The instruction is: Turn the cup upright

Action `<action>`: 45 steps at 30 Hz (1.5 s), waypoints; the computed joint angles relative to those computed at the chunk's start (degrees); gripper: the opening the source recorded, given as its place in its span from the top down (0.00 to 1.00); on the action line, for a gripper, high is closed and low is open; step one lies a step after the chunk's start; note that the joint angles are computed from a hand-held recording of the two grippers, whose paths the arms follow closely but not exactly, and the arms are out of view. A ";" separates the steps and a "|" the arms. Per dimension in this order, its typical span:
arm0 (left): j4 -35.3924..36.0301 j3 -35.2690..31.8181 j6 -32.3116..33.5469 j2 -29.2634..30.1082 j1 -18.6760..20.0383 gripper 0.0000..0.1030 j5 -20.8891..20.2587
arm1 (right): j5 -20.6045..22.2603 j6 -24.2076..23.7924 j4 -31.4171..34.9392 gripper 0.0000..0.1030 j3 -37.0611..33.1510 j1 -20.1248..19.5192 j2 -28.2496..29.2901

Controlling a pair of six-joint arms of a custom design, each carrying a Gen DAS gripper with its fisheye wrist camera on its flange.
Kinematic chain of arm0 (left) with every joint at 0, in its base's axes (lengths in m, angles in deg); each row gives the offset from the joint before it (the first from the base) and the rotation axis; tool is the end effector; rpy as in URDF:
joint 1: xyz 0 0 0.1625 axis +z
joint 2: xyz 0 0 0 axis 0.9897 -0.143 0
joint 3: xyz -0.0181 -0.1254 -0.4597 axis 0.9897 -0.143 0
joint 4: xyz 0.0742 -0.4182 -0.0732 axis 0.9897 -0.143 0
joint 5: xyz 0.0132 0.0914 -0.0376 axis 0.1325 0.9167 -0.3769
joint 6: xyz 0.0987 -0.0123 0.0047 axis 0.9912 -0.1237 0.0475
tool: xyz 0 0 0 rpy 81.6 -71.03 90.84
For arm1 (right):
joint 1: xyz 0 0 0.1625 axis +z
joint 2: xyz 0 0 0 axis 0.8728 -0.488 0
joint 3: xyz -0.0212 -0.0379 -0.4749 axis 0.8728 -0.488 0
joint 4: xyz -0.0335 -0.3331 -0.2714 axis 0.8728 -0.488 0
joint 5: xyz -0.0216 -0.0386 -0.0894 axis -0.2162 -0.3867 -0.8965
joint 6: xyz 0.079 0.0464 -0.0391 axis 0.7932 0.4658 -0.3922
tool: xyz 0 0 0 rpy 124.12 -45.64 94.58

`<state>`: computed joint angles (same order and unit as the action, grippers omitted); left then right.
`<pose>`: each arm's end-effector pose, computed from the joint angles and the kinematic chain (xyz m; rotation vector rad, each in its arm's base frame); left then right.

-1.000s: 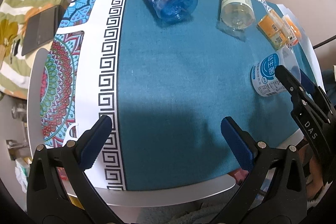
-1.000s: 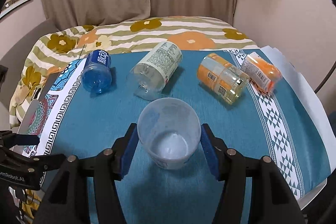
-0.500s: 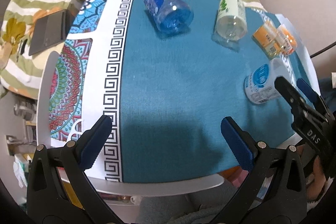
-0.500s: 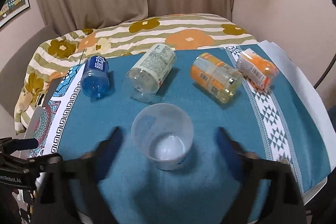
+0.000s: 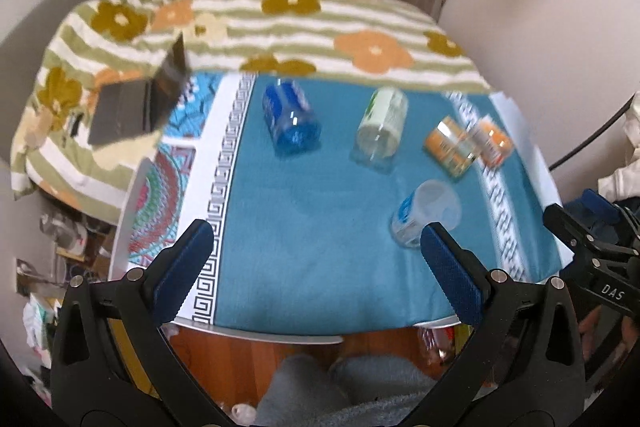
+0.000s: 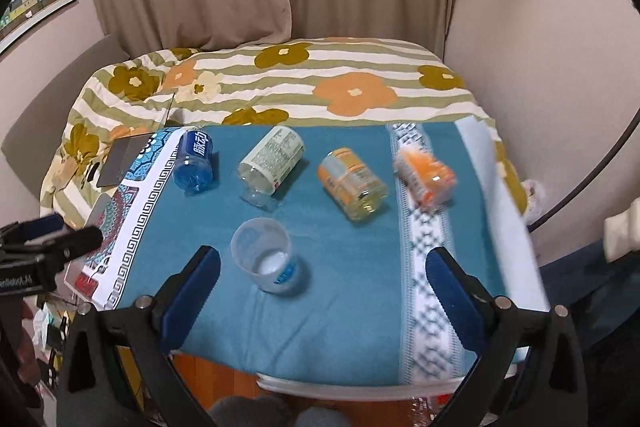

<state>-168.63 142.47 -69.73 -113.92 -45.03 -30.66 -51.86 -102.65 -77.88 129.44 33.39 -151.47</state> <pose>-0.4846 -0.6317 0.1248 -0.0691 2.2595 -0.8668 0.1440 -0.7007 0.4497 0.7487 -2.3833 0.6199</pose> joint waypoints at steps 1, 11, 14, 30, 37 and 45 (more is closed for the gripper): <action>0.89 -0.37 -0.86 0.17 -0.58 0.00 0.97 | -0.27 -0.47 -0.07 0.01 -0.14 0.13 -0.38; 9.10 -2.09 -8.44 1.93 -4.17 0.00 4.24 | -3.91 0.87 4.24 0.00 -1.91 -0.08 -2.81; 10.19 -2.49 -8.84 2.54 -4.61 0.00 3.77 | -4.82 -0.15 2.74 0.00 -0.42 -0.16 -3.53; 10.67 -3.99 -7.10 3.95 -5.39 0.00 4.12 | -4.28 -0.18 1.68 0.00 1.28 -0.31 -5.12; 10.25 -4.08 -6.68 4.02 -5.33 0.00 4.10 | -4.28 -0.13 1.67 0.00 1.35 -0.28 -5.13; 9.12 -4.35 -5.39 4.15 -4.92 0.00 3.70 | -4.61 -0.07 1.71 0.00 1.56 -0.14 -5.27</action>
